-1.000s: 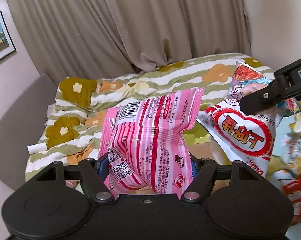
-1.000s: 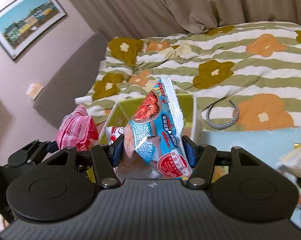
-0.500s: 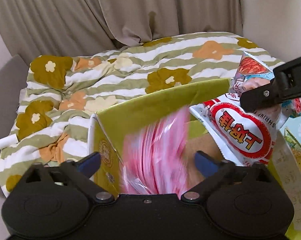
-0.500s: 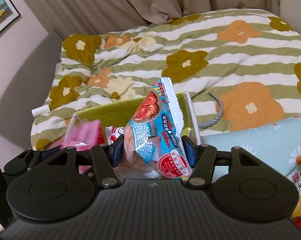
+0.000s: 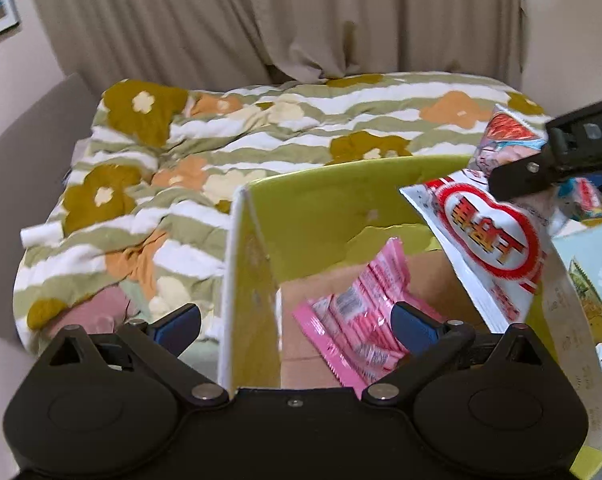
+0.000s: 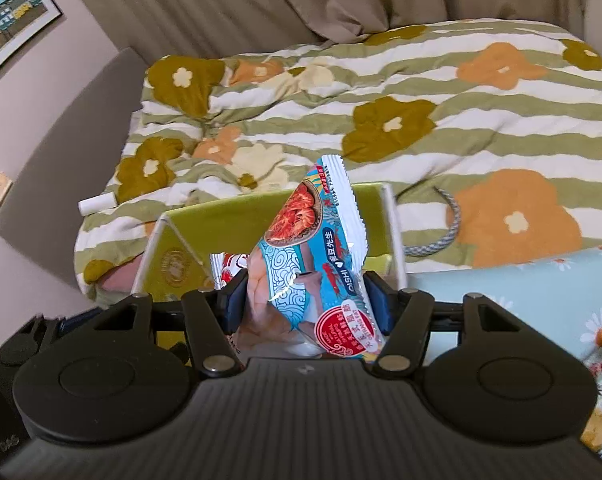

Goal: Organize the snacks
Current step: 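Carry both bags into the yellow box and open both tools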

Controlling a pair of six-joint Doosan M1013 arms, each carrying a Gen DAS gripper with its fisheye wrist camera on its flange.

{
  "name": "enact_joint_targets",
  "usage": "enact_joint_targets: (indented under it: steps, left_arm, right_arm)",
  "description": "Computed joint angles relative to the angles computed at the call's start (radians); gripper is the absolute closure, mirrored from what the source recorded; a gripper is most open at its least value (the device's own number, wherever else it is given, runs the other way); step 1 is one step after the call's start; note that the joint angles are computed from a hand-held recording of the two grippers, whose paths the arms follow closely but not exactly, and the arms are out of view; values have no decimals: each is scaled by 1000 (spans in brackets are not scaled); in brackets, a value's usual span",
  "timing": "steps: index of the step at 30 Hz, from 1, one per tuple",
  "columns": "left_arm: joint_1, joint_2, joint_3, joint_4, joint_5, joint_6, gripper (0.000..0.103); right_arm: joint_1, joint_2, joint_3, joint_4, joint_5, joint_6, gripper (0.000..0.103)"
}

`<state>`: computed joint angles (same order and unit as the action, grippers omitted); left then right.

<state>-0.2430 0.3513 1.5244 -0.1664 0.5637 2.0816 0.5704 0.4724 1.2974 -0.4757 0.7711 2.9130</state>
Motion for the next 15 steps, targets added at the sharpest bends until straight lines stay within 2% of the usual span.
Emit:
enact_joint_targets:
  steps: [6, 8, 9, 10, 15]
  left_arm:
    - [14, -12, 9, 16, 5, -53, 0]
    - [17, -10, 8, 17, 8, -65, 0]
    - [17, -10, 8, 21, 9, -71, 0]
    - [17, -10, 9, 25, 9, -76, 0]
    - [22, -13, 19, 27, 8, -94, 0]
  right_arm:
    - [-20, 37, -48, 50, 1, -62, 25]
    - [-24, 57, -76, 76, 28, -112, 24]
    - [-25, 69, -94, 82, 59, -131, 7]
    - [-22, 79, -107, 65, 82, -135, 0]
    - [1, 73, -76, -67, 85, -75, 0]
